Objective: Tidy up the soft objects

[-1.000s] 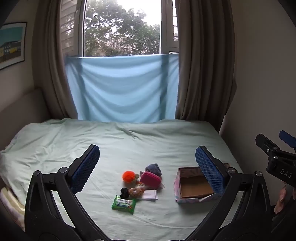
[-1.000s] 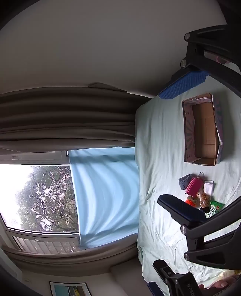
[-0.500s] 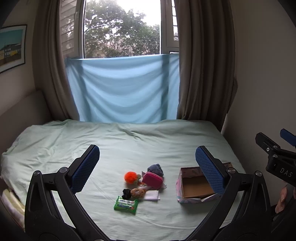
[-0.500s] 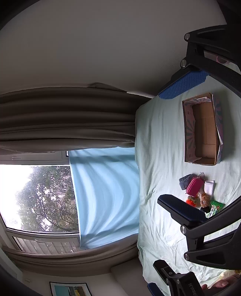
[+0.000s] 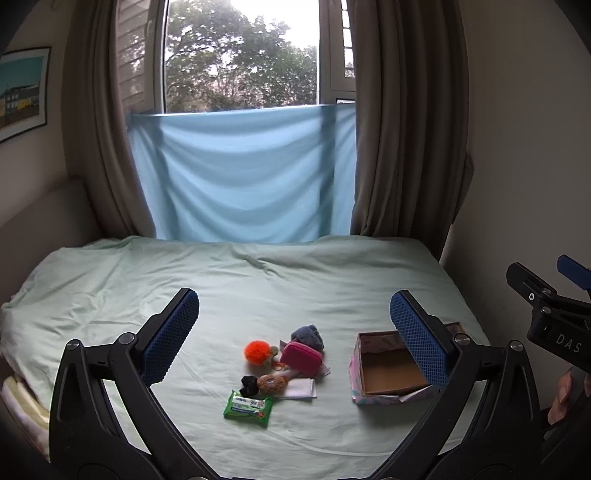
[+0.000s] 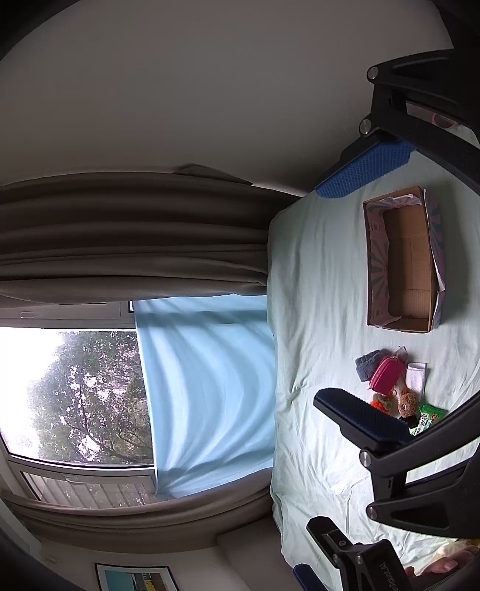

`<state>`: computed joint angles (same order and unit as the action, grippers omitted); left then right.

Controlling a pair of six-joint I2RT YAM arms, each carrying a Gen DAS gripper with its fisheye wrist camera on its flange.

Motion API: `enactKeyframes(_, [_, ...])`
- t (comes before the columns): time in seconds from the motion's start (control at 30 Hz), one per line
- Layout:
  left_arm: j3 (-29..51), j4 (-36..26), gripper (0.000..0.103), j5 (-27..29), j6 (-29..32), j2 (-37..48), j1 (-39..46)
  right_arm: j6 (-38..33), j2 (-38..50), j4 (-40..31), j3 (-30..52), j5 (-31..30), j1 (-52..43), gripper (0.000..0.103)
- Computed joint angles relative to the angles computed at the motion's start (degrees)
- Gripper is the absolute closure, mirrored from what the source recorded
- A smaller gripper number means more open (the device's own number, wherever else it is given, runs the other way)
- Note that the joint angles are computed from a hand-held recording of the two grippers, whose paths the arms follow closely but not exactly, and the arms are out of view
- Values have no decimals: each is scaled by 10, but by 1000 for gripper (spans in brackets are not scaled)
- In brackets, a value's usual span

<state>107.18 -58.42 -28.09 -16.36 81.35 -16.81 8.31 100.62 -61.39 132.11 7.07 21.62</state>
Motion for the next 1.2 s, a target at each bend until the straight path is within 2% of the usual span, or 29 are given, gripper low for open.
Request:
enactKeyframes(0.8, [17,-3,0,4,6,19,12,3,44,-37,75,-12,-5,1])
enactKeyframes(1.2, [4,5,0,4,6,12,13,-1,37,-18,52,-14,-7,1])
